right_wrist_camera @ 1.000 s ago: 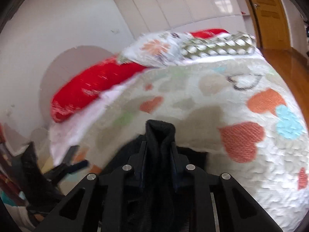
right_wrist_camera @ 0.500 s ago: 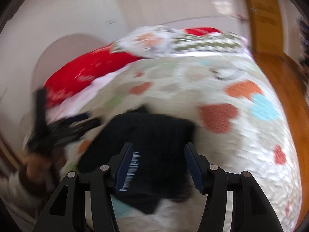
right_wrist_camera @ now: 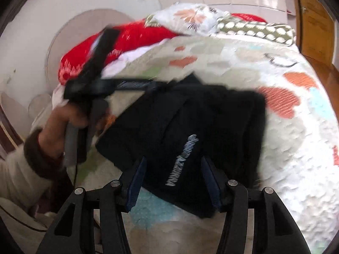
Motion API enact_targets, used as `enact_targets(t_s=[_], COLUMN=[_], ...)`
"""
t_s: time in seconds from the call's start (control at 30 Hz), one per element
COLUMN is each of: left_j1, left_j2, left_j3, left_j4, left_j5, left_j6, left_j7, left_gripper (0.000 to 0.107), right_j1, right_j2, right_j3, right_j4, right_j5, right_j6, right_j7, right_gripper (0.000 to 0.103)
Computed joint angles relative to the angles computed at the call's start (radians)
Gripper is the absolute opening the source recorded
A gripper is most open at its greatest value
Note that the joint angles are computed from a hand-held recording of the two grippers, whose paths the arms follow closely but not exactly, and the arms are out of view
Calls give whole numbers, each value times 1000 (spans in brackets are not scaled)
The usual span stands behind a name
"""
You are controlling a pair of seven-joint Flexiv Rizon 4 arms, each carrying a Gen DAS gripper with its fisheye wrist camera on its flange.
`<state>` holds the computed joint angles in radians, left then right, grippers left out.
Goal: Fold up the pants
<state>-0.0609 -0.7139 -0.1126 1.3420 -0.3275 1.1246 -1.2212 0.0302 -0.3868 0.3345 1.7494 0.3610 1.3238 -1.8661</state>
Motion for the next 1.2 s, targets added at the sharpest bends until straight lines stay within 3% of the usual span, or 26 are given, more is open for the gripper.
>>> enact_targets(t_s=[0.1,0.23,0.37,0.47,0.53,0.6,0.73,0.83,0.97,1.07,1.2], left_j1=[60,97,85,45,51,54,48,42,43,41,32], left_j2=[93,166,203,192,184,171,170,181,194,198,198], left_j3=[-80,-147,-163,-123,-135,-139,-126,-118,-115,-111,-101], left_j4=[149,270,352,364,371,363,354,361,367,371,376], left_j5=[-64,-148,-195,-175,-196,-213,-211,-206,-207,-206,-192], left_j6=[100,148,183,178,187,182,162,173,184,186,191], left_j7=[85,190,260,256,261,255,247,245,240,232,219], left_gripper=[81,81,81,81,83,91,92,92,92,92,92], right_j1=[21,37,114,134,110,76,36,44,19,76,118], right_j2=[1,-59,-141,-190,-224,-254,-223,-168,-83,-36,-45], right_j3=[-40,-58,-161,-209,-191,-154,-105,-125,-91,-158,-210], right_j4=[-6,-77,-145,-167,-194,-226,-204,-146,-37,48,92], right_j5=[-25,-91,-239,-308,-326,-325,-316,-315,-304,-359,-420], right_j6=[64,68,22,23,20,22,22,47,110,120,75], right_j7=[56,107,250,340,358,364,361,402,378,425,500], right_gripper=[61,60,57,57,59,62,64,64,65,65,65])
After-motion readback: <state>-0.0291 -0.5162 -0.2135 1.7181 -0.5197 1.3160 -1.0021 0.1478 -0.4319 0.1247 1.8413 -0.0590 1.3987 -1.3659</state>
